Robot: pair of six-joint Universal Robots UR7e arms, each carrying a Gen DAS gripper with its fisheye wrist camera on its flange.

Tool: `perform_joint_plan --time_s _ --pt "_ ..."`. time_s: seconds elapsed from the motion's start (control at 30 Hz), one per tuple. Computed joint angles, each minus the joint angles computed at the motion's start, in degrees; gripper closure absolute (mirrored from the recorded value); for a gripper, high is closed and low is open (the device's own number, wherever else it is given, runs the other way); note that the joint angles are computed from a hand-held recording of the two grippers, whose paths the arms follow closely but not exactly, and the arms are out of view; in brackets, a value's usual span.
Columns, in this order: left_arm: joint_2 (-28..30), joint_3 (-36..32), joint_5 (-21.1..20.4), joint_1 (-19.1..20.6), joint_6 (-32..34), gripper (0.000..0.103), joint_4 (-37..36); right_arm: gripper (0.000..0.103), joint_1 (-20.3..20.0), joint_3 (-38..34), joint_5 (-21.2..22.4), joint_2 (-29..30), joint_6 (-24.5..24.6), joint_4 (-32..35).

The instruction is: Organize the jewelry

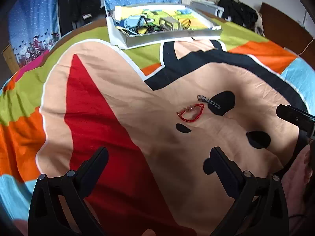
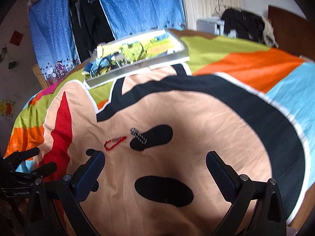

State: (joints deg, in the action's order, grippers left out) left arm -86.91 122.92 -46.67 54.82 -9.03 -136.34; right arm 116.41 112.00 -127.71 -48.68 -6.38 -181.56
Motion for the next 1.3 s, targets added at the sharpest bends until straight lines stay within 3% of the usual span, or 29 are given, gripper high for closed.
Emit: perform_joint_plan --time_s 0.23,0.37,0.5,0.8,0.97,1.1,1.2,1.3 --pt "4.91 -2.82 -0.52 2.36 7.46 0.002 -3.28 0.000 -4.97 -3.32 8.80 -2.67 9.36 16.42" --pt "7.41 -3.66 -3.41 4.10 11.56 0.002 -8.67 0.000 -6.87 -6.42 11.46 -1.96 8.72 21.29" --pt "9.68 -4.47 -4.89 5.46 15.16 0.002 -12.39 0.000 -7.01 -9.80 9.77 0.74 0.85 21.36" --pt "13.14 -7.82 -8.63 8.38 18.17 0.002 -11.92 0.000 -8.14 -13.27 8.93 6.27 -18.22 17.24" --pt "13.88 -9.12 -13.13 9.96 19.15 0.003 -11.70 0.000 -8.59 -15.38 8.30 7.54 -22.85 22.35" --pt "14.59 -9.64 -15.08 10.28 20.24 0.005 -10.81 0.000 -8.41 -15.89 6.13 8.85 -25.82 21.24" --pt "15.42 -9.94 -15.79 10.21 21.35 0.015 -10.80 0.009 -8.50 -16.30 6.10 9.42 -26.83 21.65" --pt "16.41 -10.60 -16.49 10.62 22.17 0.020 -10.97 0.034 -8.54 -16.87 5.96 10.20 -27.60 22.38"
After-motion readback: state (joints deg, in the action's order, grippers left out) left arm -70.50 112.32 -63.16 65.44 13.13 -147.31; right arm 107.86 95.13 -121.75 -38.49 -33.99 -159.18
